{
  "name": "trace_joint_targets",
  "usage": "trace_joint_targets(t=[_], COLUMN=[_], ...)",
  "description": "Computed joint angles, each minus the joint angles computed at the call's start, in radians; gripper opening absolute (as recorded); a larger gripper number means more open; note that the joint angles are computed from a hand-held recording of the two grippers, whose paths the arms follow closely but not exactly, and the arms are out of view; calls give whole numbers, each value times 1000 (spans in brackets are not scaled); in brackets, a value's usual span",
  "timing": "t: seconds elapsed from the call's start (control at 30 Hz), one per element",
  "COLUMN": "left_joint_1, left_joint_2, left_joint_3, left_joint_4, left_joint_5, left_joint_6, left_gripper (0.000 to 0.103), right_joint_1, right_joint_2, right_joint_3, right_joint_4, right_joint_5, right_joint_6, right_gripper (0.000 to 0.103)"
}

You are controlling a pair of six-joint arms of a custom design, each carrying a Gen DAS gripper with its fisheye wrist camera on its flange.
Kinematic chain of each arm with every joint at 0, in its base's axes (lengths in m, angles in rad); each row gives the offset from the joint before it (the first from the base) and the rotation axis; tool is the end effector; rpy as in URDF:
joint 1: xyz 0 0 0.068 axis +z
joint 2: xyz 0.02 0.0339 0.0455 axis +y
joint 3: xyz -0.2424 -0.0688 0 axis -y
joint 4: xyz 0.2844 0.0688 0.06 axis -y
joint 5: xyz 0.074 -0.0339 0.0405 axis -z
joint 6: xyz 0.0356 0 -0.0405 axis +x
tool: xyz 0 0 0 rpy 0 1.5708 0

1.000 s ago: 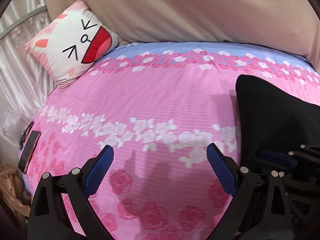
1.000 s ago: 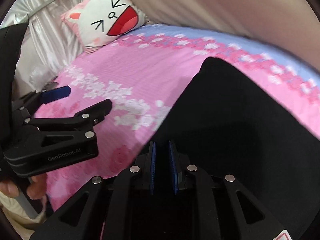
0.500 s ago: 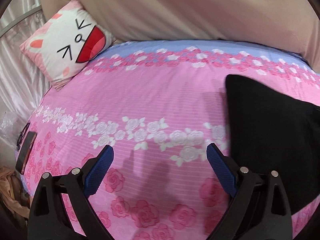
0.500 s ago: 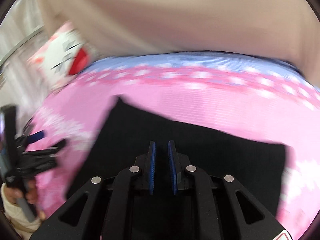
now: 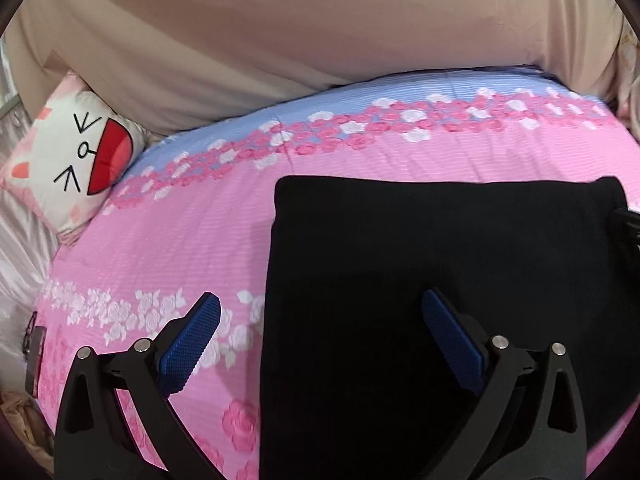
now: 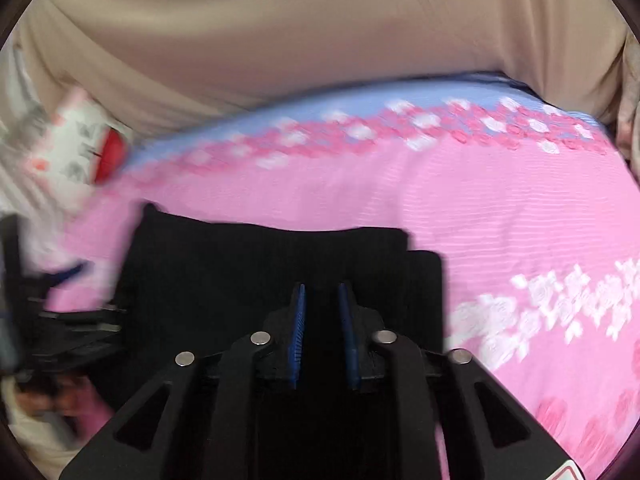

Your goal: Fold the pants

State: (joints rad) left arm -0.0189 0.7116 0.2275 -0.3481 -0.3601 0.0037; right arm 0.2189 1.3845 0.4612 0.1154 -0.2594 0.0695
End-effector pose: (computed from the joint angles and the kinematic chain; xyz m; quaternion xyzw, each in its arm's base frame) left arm 0.1885 0.0090 0.1132 -0.0543 0.9182 0.1643 0.3564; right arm 0.2610 0.0674 0.0827 -0.1167 0.9142 0.1718 0.3481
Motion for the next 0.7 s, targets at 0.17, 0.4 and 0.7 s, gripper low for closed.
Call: trace_joint_targets(t=[0.17, 0.4, 0.7], left_joint_1=[47, 40, 64], left_joint_2=[-14, 28, 15], left_joint_3=[28, 39, 38], left_joint_4=[-57, -34, -51], left_joint_5=[45, 37, 58], left_joint_6=[-5, -11, -4], left_gripper=[98, 98, 98], right_joint_1=[-53, 49, 7], right_joint_2=[-123, 166, -476], right_joint_3=[-26, 182, -177], right_joint_4=[-51, -44, -215], right_joint_5=[-95, 59, -42], right_joint_6=[55, 21, -2], right_gripper=[17, 17, 29])
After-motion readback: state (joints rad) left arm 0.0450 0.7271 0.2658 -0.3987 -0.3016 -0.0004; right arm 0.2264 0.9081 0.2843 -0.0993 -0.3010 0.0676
